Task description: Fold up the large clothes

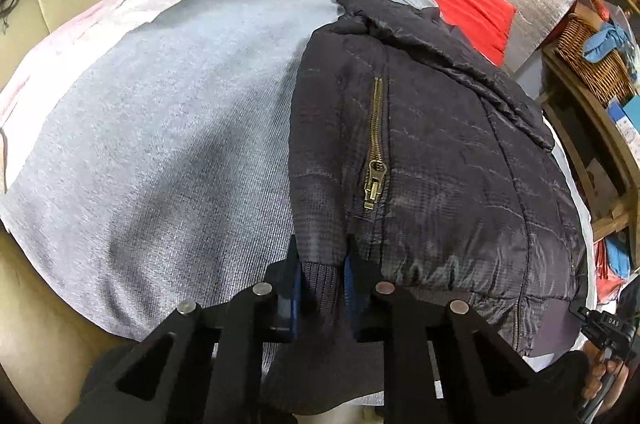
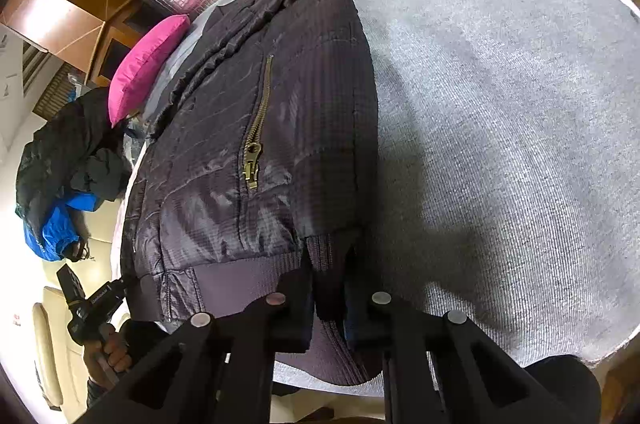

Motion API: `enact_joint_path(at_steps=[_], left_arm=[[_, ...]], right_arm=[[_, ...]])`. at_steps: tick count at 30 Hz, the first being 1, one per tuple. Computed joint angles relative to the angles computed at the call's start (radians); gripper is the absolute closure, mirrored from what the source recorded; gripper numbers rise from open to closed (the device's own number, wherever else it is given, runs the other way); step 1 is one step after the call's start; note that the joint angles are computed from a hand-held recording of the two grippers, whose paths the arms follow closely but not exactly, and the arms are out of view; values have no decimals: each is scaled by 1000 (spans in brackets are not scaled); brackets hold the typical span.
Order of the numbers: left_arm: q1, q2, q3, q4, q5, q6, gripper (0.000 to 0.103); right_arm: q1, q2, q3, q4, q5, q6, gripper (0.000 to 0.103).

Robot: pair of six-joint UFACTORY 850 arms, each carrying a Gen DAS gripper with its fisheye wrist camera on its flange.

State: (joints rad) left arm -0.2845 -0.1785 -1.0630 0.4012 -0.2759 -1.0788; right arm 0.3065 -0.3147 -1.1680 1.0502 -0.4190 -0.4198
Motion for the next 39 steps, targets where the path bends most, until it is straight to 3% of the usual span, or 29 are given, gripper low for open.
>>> enact_joint_path(at_steps=[11, 15, 18, 22, 28, 31, 32, 35, 39], left_arm=[[5, 52, 50, -76, 18, 76, 85], [20, 39, 44, -164, 28, 145, 84], [27, 31, 39, -178, 39, 164, 83], [28, 28, 41, -188, 38, 160, 79], [26, 16, 30, -176, 25, 146, 77], [22, 4, 16, -148, 8, 131, 78], [17, 2, 13, -122, 4, 114, 80], [5, 6, 10, -48, -3, 63, 85], [8, 33, 28, -55, 15, 74, 86]], right_arm=[[-15, 22, 16, -7, -42, -25, 93], [-37, 13, 13, 81, -68, -96, 88], [-42, 11, 8, 101, -65, -113, 79], [-40, 26, 18, 110, -27, -115, 34], [-22, 6, -7, 47, -25, -73, 38], [-10, -12, -28, -44, -46, -1, 74], [-4, -16, -31, -82, -39, 34, 79], [0, -12, -34, -124, -38, 63, 89], [-8, -1, -23, -82, -54, 19, 91]])
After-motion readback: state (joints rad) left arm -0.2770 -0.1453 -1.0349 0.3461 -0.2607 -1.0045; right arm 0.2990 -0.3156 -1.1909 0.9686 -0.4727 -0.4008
